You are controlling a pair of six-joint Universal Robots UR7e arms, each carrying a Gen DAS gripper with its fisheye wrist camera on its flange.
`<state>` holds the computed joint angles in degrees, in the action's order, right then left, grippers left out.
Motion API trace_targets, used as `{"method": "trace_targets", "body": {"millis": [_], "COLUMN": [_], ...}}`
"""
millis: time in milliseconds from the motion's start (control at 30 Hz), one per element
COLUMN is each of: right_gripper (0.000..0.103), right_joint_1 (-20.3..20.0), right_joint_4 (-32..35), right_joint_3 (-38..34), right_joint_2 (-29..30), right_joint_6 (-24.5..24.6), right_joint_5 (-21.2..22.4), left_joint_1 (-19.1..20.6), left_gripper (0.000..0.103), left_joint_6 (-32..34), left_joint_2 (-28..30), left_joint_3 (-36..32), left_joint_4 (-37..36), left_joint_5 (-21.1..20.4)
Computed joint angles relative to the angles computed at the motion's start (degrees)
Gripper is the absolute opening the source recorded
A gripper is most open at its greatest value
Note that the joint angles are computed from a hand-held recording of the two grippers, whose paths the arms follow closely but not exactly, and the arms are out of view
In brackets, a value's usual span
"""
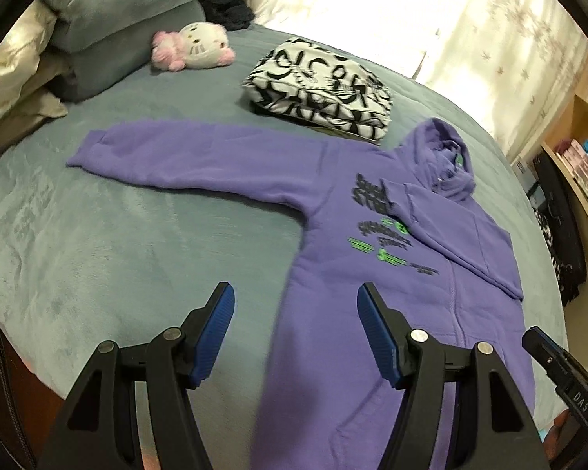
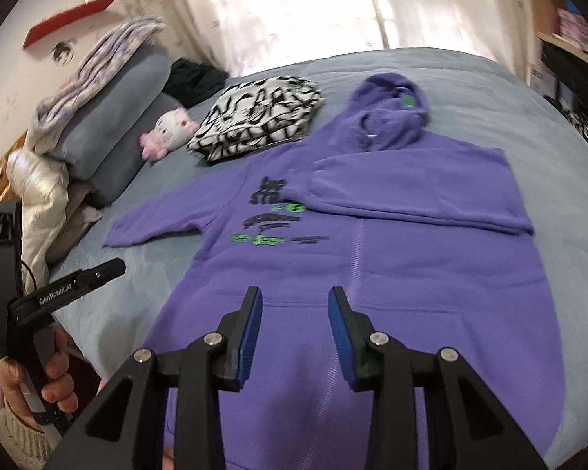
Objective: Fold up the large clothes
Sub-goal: 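Move the left tool to the other hoodie sleeve, then grasp the cuff of the other sleeve with the left gripper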
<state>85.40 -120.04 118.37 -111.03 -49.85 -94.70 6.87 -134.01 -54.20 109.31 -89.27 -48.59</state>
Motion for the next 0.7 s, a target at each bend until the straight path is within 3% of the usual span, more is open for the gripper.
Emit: {"method": "trace_targets", "body": {"millis": [200, 400, 700], "right_gripper": [0.035, 0.035, 0.035], "right_joint_1": [6.2, 12.0, 17.7], "right_joint_4": [-6.8, -16.9, -27.0], "right_joint_3": [4.2, 7.8, 9.2], "right_joint_2": [3.7, 10.6, 20.8], "right_joint_6": [2.0, 4.3, 8.6], "right_joint_5": [-2.7, -5.7, -6.2], "left_joint_1": [1.6, 4.7, 8.7], "left_gripper": [0.064, 0.064, 0.064], "left_joint_6": [-1.0, 1.2, 2.1], "left_joint_2": [-6.1, -13.3, -24.2], "left_joint_3": [7.6, 17.2, 29.3], "left_joint_4": [-3.4, -12.6, -23.0], "left_joint_5": [0.6, 3.2, 7.7]}}
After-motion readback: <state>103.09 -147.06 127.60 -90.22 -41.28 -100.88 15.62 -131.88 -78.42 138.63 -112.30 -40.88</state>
